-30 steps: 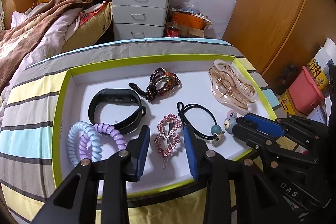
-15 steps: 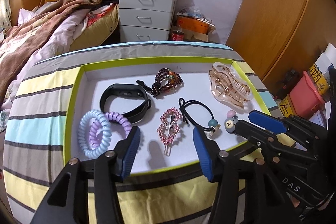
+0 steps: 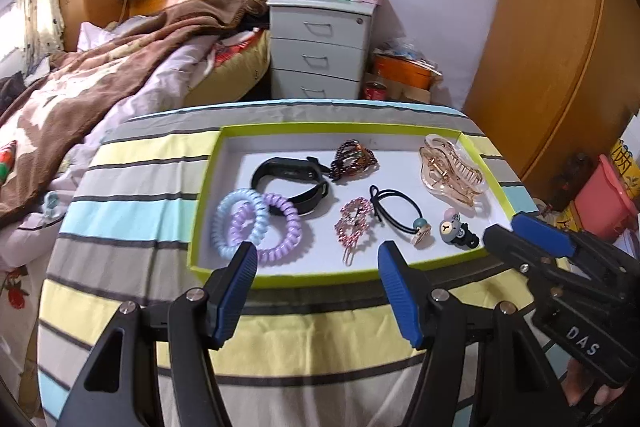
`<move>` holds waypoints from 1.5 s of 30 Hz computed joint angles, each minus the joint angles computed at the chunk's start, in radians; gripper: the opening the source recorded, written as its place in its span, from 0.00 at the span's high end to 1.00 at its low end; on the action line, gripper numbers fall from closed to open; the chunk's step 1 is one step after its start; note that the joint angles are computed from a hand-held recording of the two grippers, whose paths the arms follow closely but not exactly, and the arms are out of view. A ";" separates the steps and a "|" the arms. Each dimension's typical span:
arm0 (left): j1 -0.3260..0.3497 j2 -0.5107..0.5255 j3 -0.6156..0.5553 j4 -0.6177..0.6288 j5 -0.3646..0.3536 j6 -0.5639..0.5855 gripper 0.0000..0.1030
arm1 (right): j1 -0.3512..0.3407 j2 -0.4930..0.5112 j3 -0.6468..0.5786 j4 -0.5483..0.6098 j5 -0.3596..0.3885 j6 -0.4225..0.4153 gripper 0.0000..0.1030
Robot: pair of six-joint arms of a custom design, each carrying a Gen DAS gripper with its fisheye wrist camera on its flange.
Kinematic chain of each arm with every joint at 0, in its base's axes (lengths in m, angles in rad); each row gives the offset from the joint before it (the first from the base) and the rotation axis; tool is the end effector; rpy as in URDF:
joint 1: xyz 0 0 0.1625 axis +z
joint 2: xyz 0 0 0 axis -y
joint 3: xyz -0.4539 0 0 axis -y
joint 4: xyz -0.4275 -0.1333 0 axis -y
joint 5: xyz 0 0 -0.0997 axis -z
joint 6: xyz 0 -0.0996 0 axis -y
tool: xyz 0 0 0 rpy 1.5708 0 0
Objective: Organize jewelry
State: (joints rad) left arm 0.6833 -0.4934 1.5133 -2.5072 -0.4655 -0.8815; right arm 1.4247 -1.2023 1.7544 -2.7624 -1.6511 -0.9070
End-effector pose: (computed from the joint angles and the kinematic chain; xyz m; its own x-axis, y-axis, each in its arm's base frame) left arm -0.4174 -0.6264 -0.0396 -0.7398 -0.2342 -0.6307 0.3174 0.7051 -0.6341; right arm 0.0269 -0.6779 0.3416 -0.6953 -0.5067 0.5097 -0.6993 0.6407 -0.3170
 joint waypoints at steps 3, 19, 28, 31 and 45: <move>-0.018 -0.009 0.018 0.042 0.031 -0.053 0.37 | -0.003 -0.025 0.031 -0.023 0.018 -0.002 0.54; -0.094 -0.053 0.072 0.394 0.112 -0.422 0.36 | -0.027 -0.131 0.175 -0.139 0.085 -0.025 0.53; -0.122 -0.056 0.069 0.568 0.132 -0.576 0.36 | -0.035 -0.163 0.226 -0.180 0.105 -0.051 0.53; -0.124 -0.056 0.061 0.612 0.123 -0.611 0.36 | -0.038 -0.169 0.232 -0.179 0.109 -0.049 0.53; -0.126 -0.055 0.073 0.562 0.101 -0.592 0.36 | -0.040 -0.181 0.244 -0.177 0.114 -0.046 0.53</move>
State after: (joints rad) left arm 0.5572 -0.5485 1.5862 -1.9451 -0.3642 -1.4739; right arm 1.3842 -1.3836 1.9982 -2.9395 -1.5373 -0.9531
